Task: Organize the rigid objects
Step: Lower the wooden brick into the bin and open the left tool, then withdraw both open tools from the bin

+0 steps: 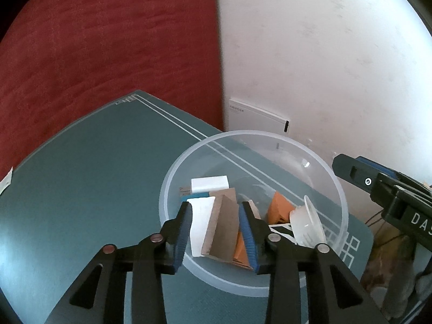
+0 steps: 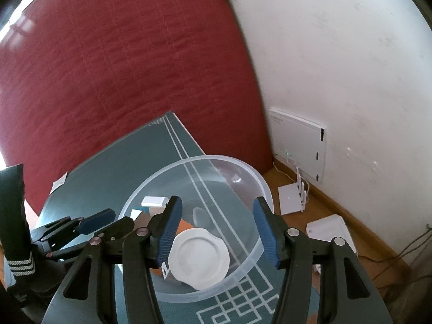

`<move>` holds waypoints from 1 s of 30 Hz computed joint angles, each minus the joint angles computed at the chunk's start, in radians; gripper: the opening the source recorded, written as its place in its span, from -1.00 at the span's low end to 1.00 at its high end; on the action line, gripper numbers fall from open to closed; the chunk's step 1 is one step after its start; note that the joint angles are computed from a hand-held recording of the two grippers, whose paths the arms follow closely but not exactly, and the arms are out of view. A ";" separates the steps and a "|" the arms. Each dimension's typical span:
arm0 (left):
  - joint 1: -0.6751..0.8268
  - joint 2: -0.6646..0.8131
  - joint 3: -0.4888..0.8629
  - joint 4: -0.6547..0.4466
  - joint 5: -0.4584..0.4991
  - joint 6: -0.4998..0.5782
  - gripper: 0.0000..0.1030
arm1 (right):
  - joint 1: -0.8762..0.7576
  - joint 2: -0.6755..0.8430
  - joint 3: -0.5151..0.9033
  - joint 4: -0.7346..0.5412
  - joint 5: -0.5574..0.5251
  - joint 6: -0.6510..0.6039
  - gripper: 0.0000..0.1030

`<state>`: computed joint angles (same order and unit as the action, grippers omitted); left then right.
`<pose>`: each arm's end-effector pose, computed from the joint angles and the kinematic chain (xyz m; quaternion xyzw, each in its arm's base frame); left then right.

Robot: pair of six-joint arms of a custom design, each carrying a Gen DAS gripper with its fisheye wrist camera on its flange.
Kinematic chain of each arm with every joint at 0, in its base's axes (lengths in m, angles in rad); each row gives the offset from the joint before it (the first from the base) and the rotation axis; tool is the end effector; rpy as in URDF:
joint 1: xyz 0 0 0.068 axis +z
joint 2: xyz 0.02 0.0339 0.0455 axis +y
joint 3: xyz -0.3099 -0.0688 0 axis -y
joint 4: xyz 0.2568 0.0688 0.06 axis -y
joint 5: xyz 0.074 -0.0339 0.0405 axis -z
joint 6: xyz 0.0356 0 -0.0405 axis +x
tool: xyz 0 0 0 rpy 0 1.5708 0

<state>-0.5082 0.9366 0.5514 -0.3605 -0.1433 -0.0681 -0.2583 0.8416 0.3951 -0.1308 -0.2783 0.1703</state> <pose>0.1572 -0.0818 0.2481 0.1714 0.8980 -0.0508 0.4021 0.1589 -0.0319 0.2288 0.1206 0.8648 0.1011 0.4769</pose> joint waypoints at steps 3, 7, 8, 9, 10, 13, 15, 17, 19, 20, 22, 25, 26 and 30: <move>-0.009 0.016 -0.002 0.019 -0.014 -0.011 -0.01 | -0.011 -0.003 -0.004 -0.001 -0.010 -0.007 0.12; 0.000 0.013 -0.012 0.041 -0.038 -0.007 0.58 | -0.032 0.005 0.000 -0.006 -0.037 -0.020 0.39; -0.005 0.018 -0.015 0.056 -0.053 -0.008 0.73 | -0.041 0.008 0.002 -0.008 -0.047 -0.024 0.52; -0.004 0.008 -0.018 0.053 -0.061 -0.006 0.82 | -0.044 0.004 0.001 -0.011 -0.050 -0.026 0.62; 0.003 0.001 -0.020 0.050 -0.062 -0.001 0.85 | -0.068 0.007 0.005 -0.019 -0.068 -0.040 0.66; 0.017 -0.032 -0.030 0.030 -0.078 0.002 0.99 | -0.074 0.000 0.011 -0.050 -0.069 -0.056 0.80; 0.025 -0.054 -0.038 0.009 -0.093 -0.001 0.99 | -0.074 -0.013 0.017 -0.087 -0.066 -0.073 0.87; 0.044 -0.063 -0.038 -0.011 -0.091 0.000 0.99 | -0.055 -0.043 0.015 -0.121 -0.030 -0.088 0.90; 0.060 -0.071 -0.042 -0.015 -0.084 0.005 0.99 | -0.034 -0.077 0.007 -0.151 0.005 -0.102 0.91; 0.061 -0.077 -0.044 -0.026 -0.094 -0.002 0.99 | -0.032 -0.091 0.004 -0.166 0.010 -0.110 0.91; 0.059 -0.087 -0.048 -0.040 -0.108 -0.013 0.99 | -0.027 -0.121 0.000 -0.205 0.017 -0.129 0.91; 0.063 -0.074 -0.051 -0.039 -0.120 -0.026 0.99 | 0.015 -0.166 -0.011 -0.256 0.059 -0.138 0.92; 0.057 -0.066 -0.051 -0.038 -0.128 -0.033 0.99 | 0.033 -0.170 -0.015 -0.264 0.077 -0.139 0.92; 0.029 -0.030 -0.040 -0.046 -0.160 -0.065 0.99 | 0.149 -0.149 -0.024 -0.271 0.190 -0.133 0.92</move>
<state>-0.4794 0.9069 0.5113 -0.4070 -0.3037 -0.1330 -0.1096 0.6927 0.3709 -0.4019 -0.0878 0.0370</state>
